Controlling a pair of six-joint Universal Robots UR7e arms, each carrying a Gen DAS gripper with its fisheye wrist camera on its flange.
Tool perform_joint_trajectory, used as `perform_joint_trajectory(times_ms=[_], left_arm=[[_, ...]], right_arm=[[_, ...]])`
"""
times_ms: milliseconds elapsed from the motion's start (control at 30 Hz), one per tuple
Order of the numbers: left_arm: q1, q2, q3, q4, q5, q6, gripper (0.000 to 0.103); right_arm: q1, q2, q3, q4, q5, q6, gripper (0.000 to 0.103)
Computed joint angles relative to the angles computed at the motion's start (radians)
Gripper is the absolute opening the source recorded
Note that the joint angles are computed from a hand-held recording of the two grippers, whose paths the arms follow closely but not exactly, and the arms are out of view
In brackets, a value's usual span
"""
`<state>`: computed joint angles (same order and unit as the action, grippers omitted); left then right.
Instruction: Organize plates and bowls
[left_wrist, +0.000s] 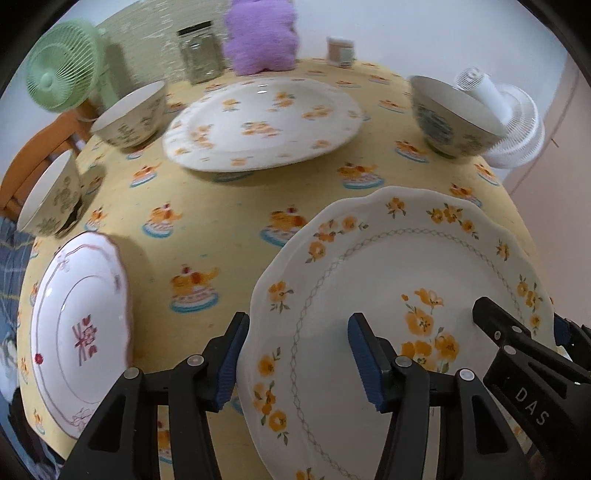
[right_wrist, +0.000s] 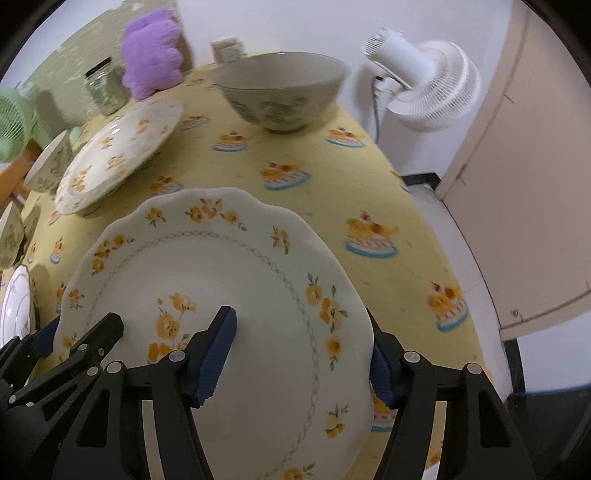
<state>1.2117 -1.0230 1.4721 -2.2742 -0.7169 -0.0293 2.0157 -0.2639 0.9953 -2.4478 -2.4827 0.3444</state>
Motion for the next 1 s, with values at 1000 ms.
perform_joint_trajectory(times_ms=[1000], left_arm=[[0.007,-0.045,0.023,-0.028,0.029,-0.05,0.074]], right_arm=[[0.007,0.155,-0.291,0.16,0.049,-0.178,0.071]])
